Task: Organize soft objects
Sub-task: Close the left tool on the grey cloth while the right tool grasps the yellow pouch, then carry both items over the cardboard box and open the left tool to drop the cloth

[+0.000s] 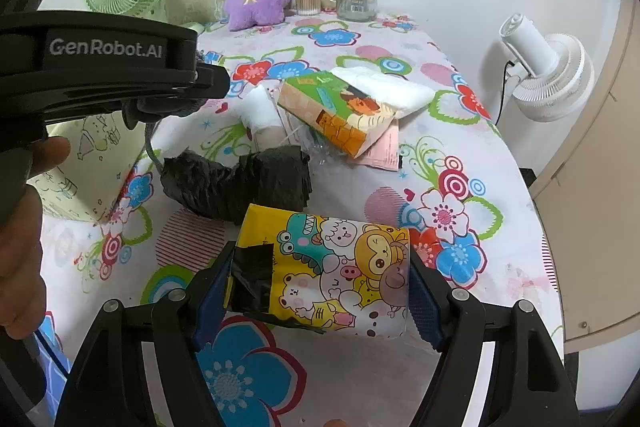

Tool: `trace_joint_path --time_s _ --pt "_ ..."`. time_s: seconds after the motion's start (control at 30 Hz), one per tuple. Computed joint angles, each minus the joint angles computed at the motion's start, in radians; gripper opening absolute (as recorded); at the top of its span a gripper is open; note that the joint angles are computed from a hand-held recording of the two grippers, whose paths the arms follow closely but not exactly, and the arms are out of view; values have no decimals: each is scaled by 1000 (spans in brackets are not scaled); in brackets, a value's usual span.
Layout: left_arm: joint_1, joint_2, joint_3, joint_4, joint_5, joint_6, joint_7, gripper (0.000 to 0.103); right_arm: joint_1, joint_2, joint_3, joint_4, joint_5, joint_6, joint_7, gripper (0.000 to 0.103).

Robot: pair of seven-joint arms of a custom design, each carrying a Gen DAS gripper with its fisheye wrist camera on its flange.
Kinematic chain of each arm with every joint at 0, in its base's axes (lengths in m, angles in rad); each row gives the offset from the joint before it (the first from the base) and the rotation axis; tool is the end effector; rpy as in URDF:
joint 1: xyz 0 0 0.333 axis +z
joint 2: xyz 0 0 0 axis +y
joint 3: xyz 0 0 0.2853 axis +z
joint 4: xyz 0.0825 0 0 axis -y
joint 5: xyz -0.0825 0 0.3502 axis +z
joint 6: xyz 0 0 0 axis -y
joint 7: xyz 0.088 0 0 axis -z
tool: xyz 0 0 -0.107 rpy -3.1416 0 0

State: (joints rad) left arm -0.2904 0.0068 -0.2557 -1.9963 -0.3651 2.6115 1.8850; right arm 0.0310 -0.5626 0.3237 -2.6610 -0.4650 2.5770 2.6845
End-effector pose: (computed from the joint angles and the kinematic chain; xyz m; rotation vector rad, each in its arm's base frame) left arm 0.4911 -0.2890 0.5072 -1.3211 2.5085 -0.9438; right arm 0.3645 0.1442 0.4450 -1.4481 2.2429 -0.7287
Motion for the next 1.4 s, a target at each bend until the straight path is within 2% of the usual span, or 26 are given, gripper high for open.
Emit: trace_joint_path --time_s 0.67,1.07,1.4 --pt "-12 -102 52 -37 -96 22 71 52 -3 -39 37 49 -43 -36 34 78" --pt "-3 -158 94 -54 -88 62 71 52 -26 15 50 158 -122 -9 48 78" --pt "12 -181 132 -66 -92 89 71 52 -19 91 44 270 -207 -6 57 78"
